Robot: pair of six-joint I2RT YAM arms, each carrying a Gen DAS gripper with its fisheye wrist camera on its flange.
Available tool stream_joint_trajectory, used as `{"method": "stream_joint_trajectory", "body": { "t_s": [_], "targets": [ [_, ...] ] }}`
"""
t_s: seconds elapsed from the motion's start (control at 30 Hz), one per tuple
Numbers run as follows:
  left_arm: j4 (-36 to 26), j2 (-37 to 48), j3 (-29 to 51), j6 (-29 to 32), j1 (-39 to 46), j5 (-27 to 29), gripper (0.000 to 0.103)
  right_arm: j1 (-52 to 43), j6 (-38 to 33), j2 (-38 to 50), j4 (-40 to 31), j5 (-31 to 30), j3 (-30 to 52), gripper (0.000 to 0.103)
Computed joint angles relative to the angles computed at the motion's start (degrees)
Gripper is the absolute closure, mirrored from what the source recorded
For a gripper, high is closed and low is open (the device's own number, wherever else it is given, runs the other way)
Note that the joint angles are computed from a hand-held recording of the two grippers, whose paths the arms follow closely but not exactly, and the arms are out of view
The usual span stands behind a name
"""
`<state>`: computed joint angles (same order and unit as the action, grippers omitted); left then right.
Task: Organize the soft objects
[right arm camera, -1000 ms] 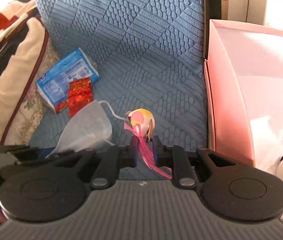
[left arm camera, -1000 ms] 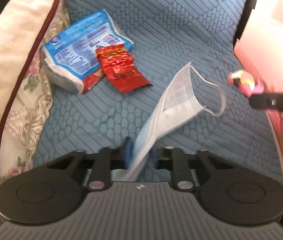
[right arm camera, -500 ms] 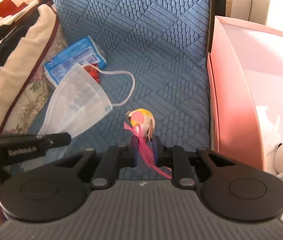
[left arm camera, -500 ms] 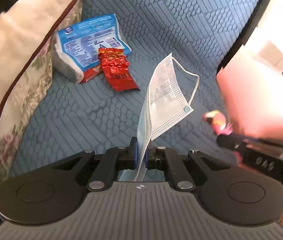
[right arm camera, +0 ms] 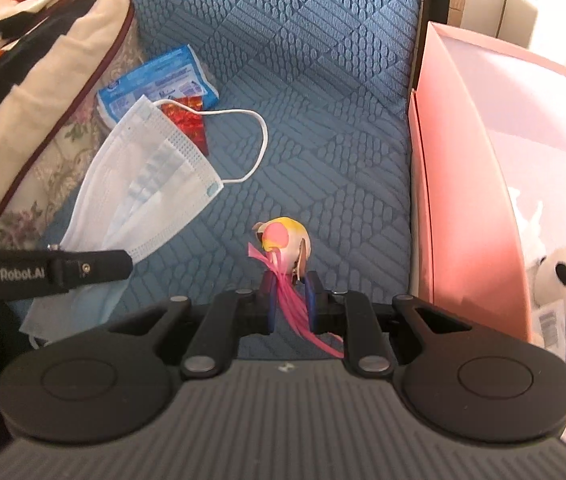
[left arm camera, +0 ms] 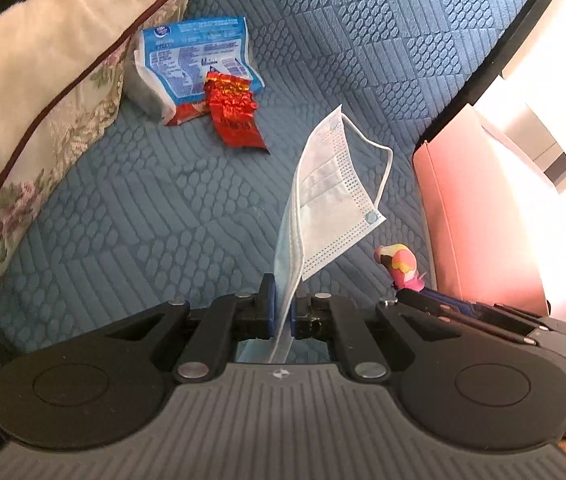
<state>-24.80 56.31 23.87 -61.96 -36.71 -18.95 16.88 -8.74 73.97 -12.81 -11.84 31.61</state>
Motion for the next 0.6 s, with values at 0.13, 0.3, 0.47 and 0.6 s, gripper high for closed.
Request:
{"method": "stream_joint_trajectory", "body": {
  "t_s": [0.13,0.3,0.47,0.6],
  "targets": [
    [-2.04,-0.84,0.02,-2.07,-2.07,-1.16,0.095,0.79,-0.93,-3.2,-0.81,1.78,-2.24,0.083],
    [-3.5,-1.62,0.08,-2.87,-2.99,-1.77,0.095,0.12,-0.43,-4.31,-2.71,0.2,-2.96,0.081],
    [-2.41,-2.04,-0.63,-2.81,-1.79,-2.23,0.095,-1.26,0.67,-2.28,-2.8,-2.13,-1.92,0.048],
    [-0.24,-0.48,-0.42,-1.64,-0.35,-1.72,0.095,-2.81,1.78,-1.85,-0.73,-4.66,-1.95,0.044]
  ]
}}
